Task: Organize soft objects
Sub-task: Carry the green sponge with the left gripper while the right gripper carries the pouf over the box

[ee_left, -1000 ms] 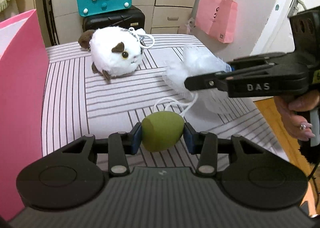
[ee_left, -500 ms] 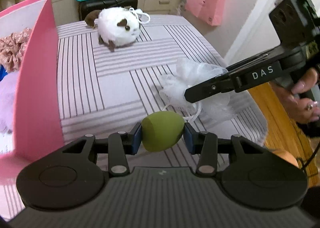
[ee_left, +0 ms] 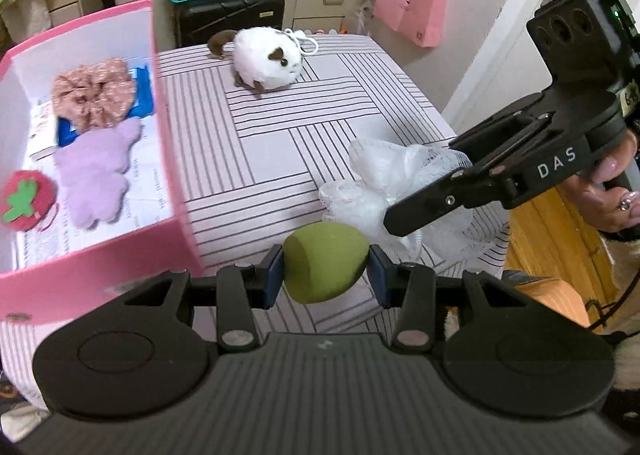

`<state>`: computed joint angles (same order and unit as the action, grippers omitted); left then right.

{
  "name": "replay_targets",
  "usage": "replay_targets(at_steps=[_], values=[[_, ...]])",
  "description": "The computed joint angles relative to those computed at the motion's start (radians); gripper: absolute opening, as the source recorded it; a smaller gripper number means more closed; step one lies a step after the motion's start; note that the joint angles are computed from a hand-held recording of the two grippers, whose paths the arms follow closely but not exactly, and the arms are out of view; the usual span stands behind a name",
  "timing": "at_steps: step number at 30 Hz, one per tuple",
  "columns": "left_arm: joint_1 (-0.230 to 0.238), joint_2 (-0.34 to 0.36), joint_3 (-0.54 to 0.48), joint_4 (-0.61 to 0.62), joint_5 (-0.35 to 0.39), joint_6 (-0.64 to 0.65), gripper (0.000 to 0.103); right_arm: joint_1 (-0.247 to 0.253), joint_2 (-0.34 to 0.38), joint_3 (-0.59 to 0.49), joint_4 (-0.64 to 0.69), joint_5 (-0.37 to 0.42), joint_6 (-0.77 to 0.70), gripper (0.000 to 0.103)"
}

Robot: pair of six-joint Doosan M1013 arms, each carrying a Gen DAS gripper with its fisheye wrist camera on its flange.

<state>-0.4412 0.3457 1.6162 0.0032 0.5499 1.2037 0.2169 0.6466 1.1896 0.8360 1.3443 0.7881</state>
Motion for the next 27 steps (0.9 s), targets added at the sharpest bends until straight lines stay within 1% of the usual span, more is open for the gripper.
replay_targets(at_steps=[5, 7, 13, 16, 21, 25, 27], values=[[0.005, -0.052, 0.034, 0.008, 0.006, -0.026, 0.043, 0.021, 0.002, -0.036, 0.017, 0.054, -0.009, 0.036], [0.007, -0.071, 0.044, 0.029, 0.009, -0.048, 0.043, 0.031, 0.003, -0.053, 0.028, 0.070, -0.014, 0.036], [0.008, -0.128, 0.072, 0.192, -0.001, -0.169, 0.043, 0.062, 0.008, -0.117, 0.054, 0.086, -0.031, 0.036], [0.022, -0.142, 0.074, 0.235, -0.005, -0.195, 0.043, 0.076, 0.019, -0.158, 0.056, 0.082, -0.030, 0.036], [0.051, -0.145, 0.066, 0.322, -0.013, -0.267, 0.043, 0.104, 0.072, -0.264, 0.062, 0.095, 0.024, 0.036], [0.071, -0.142, 0.056, 0.437, -0.014, -0.342, 0.043, 0.114, 0.126, -0.362, 0.077, 0.112, 0.078, 0.036], [0.091, -0.133, 0.044, 0.444, -0.022, -0.340, 0.043, 0.122, 0.155, -0.413, 0.072, 0.099, 0.096, 0.036]])
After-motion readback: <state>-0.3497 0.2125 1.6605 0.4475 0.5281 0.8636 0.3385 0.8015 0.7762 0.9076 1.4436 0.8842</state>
